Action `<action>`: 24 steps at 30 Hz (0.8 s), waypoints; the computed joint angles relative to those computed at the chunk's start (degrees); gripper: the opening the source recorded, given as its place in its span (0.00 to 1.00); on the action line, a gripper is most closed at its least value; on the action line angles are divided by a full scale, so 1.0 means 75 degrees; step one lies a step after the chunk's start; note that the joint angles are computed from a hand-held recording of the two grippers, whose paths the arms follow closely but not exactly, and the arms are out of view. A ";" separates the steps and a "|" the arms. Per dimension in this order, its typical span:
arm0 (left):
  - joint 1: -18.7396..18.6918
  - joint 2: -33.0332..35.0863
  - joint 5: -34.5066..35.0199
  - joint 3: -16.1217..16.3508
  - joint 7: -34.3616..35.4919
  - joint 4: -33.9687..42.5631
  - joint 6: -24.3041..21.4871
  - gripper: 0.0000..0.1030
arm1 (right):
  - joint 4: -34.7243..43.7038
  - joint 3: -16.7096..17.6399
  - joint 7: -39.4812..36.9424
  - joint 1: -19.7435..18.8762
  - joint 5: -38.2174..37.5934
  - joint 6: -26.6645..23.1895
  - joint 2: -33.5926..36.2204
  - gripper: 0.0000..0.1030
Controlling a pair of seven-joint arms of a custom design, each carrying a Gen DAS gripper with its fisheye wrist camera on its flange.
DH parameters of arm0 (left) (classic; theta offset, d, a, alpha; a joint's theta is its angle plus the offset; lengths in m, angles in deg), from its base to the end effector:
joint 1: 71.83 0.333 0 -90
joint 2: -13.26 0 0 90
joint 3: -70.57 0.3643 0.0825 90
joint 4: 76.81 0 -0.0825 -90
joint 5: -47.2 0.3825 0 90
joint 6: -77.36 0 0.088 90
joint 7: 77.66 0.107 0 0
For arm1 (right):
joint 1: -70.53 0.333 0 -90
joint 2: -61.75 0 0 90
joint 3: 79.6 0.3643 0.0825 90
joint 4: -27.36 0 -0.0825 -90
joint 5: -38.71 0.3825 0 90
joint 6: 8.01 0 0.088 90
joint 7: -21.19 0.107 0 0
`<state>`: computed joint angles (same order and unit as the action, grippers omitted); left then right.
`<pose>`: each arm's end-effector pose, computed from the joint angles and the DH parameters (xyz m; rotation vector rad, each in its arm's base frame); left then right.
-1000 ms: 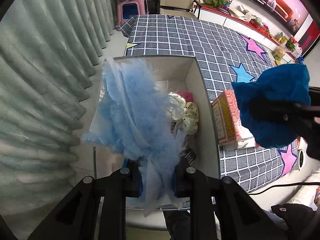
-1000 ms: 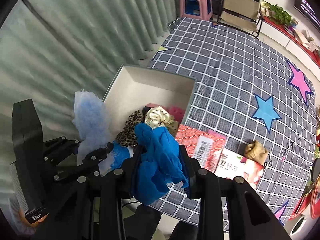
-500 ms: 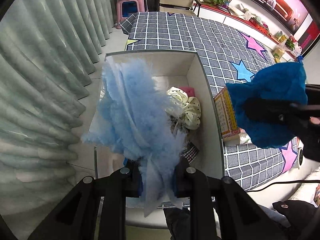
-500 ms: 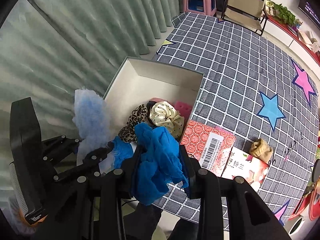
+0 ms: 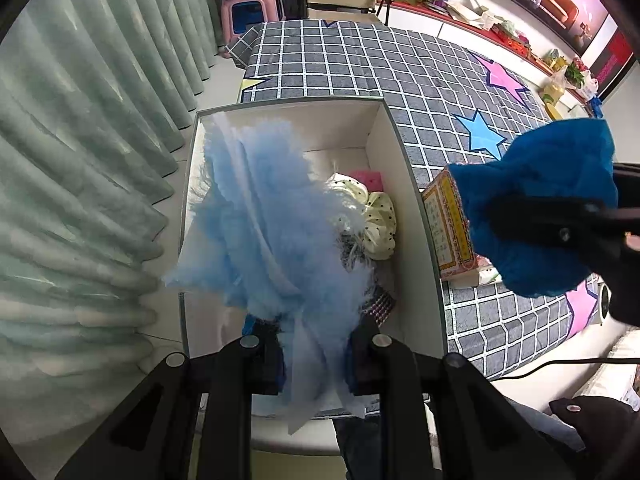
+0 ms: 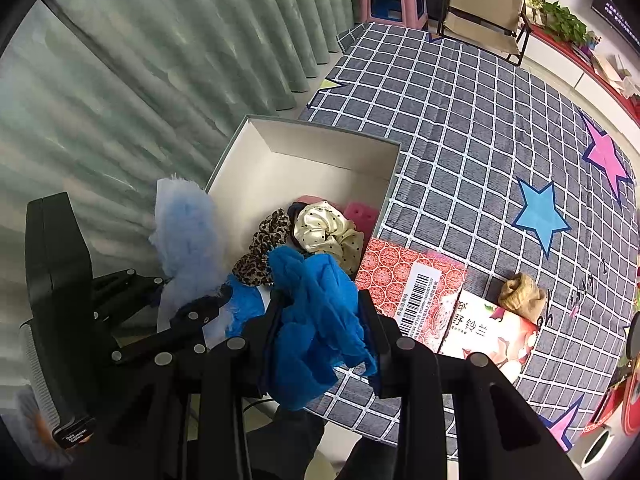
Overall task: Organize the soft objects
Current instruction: 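Hold blue tulle above the white box with left tool while right tool holds blue knit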
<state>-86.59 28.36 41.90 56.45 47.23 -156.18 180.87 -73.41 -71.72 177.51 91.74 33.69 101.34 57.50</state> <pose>0.5892 -0.3061 0.6291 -0.7456 3.0111 -0.3511 0.4861 0.2668 0.6561 -1.3207 2.5950 -0.1245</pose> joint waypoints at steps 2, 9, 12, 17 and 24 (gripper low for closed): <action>0.0001 0.0007 -0.0005 -0.0005 0.0034 0.0004 -0.0001 0.22 | 0.0005 -0.0007 -0.0003 -0.0005 0.0011 0.0000 0.0008 0.34; -0.0018 0.0080 0.0045 0.0007 -0.0012 0.0072 -0.0035 0.22 | -0.0010 -0.0017 0.0018 -0.0016 0.0027 -0.0004 0.0015 0.34; -0.0018 0.0096 0.0067 0.0013 -0.0035 0.0084 -0.0044 0.22 | -0.0026 -0.0018 0.0045 -0.0019 0.0034 -0.0007 0.0000 0.34; -0.0015 0.0098 0.0082 0.0011 -0.0029 0.0070 -0.0037 0.22 | -0.0072 -0.0021 0.0092 -0.0032 0.0068 0.0010 -0.0020 0.34; -0.0019 0.0132 0.0125 0.0014 -0.0007 0.0109 -0.0077 0.22 | -0.0072 -0.0024 0.0087 -0.0037 0.0089 0.0051 0.0005 0.34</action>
